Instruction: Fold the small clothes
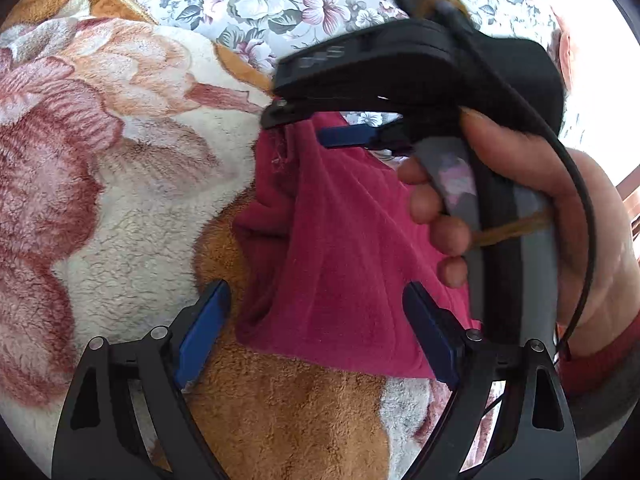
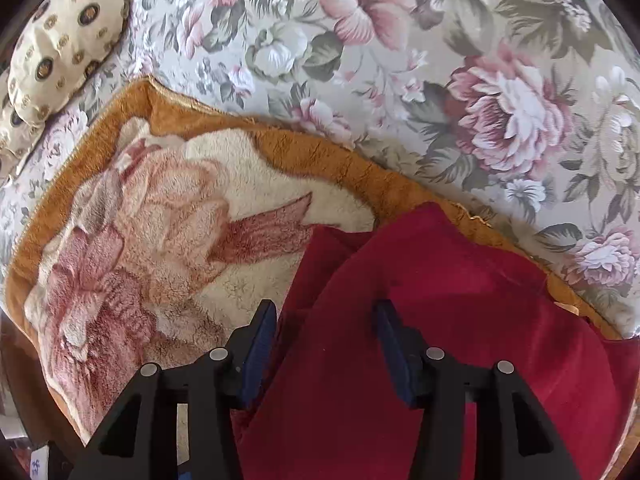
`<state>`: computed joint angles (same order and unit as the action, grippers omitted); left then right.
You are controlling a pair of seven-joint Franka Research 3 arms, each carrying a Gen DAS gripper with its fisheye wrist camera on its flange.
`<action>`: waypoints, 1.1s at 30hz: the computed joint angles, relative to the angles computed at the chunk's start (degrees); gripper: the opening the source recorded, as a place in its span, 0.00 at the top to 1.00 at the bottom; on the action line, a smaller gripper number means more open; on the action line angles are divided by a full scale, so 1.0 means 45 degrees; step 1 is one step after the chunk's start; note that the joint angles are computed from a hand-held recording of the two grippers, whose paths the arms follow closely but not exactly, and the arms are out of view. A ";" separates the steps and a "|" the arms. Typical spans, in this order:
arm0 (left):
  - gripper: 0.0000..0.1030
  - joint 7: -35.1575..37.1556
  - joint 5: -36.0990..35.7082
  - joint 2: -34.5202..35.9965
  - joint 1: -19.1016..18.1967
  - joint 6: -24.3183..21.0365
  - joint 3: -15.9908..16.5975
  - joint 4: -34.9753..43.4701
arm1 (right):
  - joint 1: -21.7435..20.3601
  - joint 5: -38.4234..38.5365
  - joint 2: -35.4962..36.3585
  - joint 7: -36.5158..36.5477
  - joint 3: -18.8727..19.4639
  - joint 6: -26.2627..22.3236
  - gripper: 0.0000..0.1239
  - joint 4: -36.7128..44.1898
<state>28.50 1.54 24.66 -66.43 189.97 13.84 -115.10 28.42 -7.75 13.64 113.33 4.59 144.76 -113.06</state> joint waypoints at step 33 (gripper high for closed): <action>0.67 0.7949 0.2415 0.6227 0.3757 -0.6398 -0.9094 1.1733 | -0.4597 0.4593 -1.0892 -0.3303 -0.1559 0.5016 0.88 -1.1519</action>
<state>64.27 12.41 52.68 -49.52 161.18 -27.08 -62.30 7.74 12.91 -35.37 98.47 -2.43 167.33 -164.90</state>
